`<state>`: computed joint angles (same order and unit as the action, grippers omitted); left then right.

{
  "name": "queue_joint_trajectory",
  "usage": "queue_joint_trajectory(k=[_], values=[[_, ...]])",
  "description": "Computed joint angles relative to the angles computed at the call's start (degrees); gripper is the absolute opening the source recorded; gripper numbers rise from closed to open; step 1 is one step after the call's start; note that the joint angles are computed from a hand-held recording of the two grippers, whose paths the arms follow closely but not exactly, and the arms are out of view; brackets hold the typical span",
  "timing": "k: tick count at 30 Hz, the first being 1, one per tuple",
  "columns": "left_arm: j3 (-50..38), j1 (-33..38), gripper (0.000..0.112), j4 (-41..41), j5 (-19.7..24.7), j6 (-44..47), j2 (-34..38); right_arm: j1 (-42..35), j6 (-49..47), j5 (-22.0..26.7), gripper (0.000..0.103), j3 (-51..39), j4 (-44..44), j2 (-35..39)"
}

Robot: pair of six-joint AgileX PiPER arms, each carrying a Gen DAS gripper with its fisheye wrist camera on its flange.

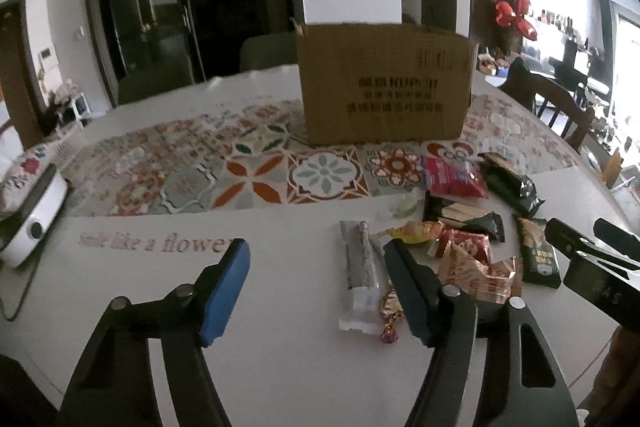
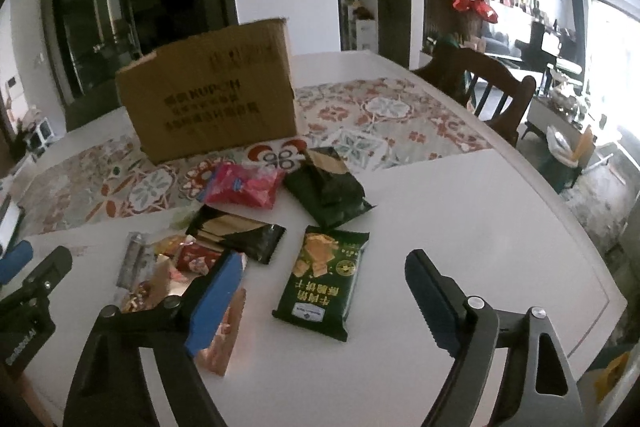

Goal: Organize snacks
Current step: 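Grasp the white wrapped bar with the left gripper while the right grasps the green cracker pack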

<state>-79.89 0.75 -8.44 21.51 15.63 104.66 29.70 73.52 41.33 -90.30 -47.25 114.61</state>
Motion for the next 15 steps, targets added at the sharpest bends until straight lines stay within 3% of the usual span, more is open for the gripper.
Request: queue_joint_trajectory(k=[15], values=[[-11.6, 0.4, 0.052, -7.8, 11.1, 7.7, 10.8, -2.5, -10.4, 4.7, 0.068, -10.5, 12.0, 8.4]])
